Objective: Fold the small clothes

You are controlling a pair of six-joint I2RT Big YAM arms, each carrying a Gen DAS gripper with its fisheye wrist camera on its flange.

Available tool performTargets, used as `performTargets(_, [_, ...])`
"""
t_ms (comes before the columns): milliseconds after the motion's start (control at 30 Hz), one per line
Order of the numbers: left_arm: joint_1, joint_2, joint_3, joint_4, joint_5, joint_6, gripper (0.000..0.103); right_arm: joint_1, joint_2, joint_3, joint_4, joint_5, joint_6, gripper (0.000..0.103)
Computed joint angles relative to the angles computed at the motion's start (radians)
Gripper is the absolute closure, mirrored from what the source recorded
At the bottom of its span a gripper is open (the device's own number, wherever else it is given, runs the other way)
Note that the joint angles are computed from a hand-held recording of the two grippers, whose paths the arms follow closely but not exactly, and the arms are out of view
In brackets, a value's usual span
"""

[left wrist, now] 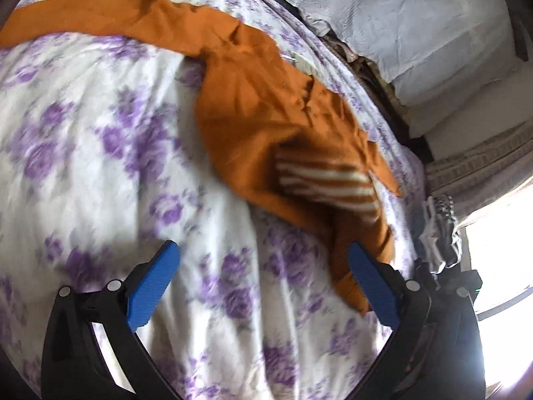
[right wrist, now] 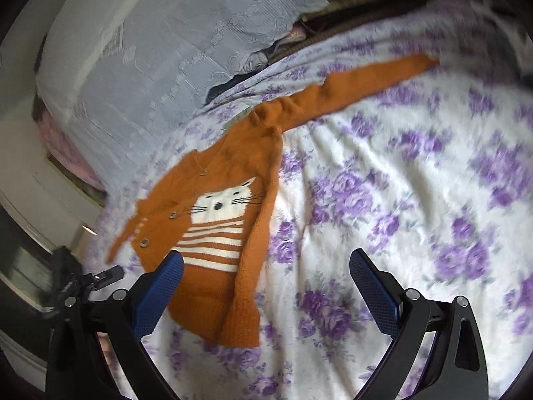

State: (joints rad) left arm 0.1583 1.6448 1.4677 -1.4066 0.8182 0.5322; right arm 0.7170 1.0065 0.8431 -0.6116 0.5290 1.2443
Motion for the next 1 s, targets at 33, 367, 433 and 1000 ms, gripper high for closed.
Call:
performTargets(33, [-0.011,-0.001,0.002,-0.005,0.003,0.006,0.005,-0.009,-0.009,-0.018,0.045,-0.030,-0.008,0.003])
performTargets(367, [-0.155,0.011,0.004,0.161,-0.105,-0.061,0.056,-0.022,0.049,-0.002,0.112,-0.114,-0.101,0.023])
performTargets(433, [-0.178,-0.028,-0.041,0.254,-0.160,-0.066,0.060,-0.034,0.075,0.009,0.115,-0.158,-0.114,0.032])
performTargets(1000, [0.046,-0.011,0.083,-0.170,-0.109,0.366,0.094,0.014,-0.050,0.034,-0.134,-0.020,-0.131,0.051])
